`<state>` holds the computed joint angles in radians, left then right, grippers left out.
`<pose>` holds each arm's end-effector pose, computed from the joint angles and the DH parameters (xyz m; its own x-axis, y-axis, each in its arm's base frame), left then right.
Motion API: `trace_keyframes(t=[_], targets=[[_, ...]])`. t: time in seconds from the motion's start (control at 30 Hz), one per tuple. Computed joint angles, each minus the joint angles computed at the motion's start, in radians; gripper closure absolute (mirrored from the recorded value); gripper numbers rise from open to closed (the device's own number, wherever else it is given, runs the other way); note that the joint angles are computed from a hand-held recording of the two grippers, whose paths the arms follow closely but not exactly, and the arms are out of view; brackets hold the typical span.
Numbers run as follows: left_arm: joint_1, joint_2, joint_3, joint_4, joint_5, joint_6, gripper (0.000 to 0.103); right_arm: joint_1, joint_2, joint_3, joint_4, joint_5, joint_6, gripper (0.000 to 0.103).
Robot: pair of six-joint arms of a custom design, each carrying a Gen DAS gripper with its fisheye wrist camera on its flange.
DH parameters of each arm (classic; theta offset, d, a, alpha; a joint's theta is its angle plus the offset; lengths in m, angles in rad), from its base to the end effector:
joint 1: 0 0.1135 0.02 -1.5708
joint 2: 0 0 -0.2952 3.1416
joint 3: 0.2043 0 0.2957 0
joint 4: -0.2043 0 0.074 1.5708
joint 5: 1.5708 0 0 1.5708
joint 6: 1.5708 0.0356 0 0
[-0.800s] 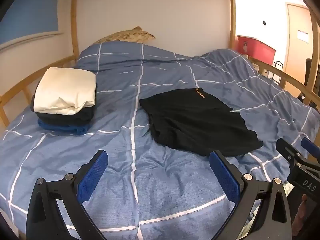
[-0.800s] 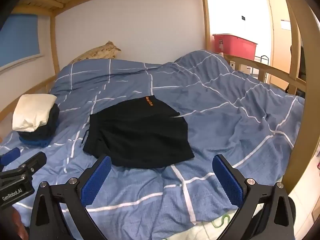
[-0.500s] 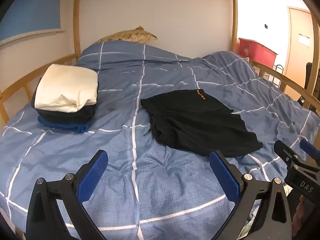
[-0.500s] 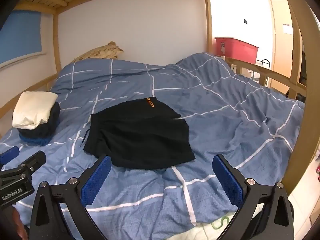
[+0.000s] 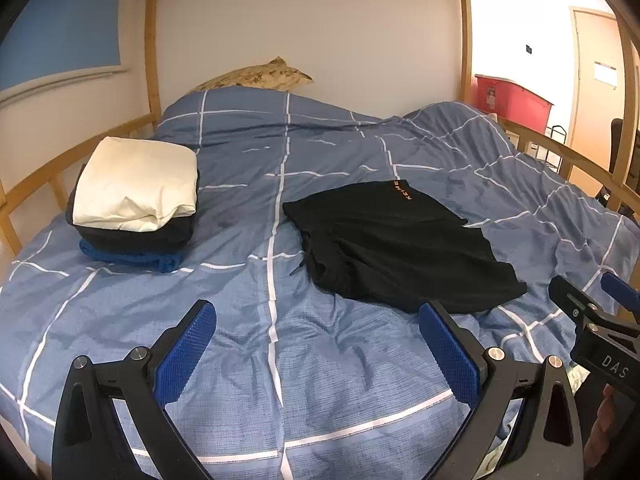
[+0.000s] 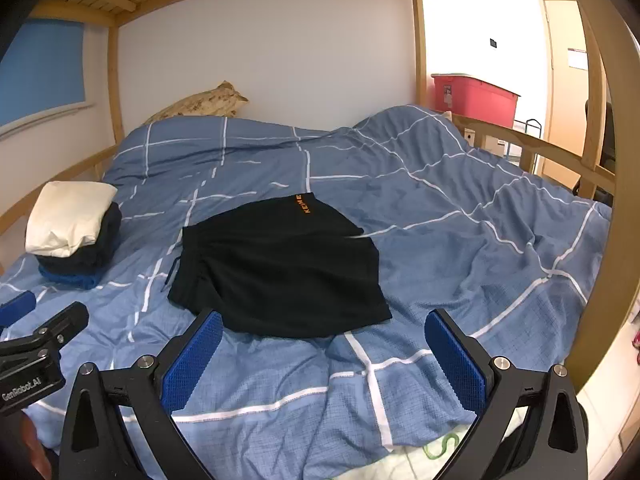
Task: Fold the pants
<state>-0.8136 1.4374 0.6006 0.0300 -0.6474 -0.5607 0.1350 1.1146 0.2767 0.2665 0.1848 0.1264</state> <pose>0.2149 -0.1961 0.1573 -0.5759 -0.0082 -0.8175 -0.0155 0.9999 0.0009 0.2188 0.0231 0.1445 -0.5290 0.0532 -0.8470 0.0883 0.9961 0.0075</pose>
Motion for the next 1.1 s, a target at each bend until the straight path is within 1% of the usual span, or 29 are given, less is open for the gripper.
trace_keyframes(t=[0.23, 1.1], targets=[[0.001, -0.001, -0.002, 0.004, -0.004, 0.005, 0.0, -0.009, -0.01, -0.003, -0.005, -0.012, -0.005, 0.0], [0.004, -0.025, -0.027, 0.011, -0.012, 0.008, 0.0, 0.01, -0.018, -0.007, -0.005, 0.012, -0.01, 0.0]])
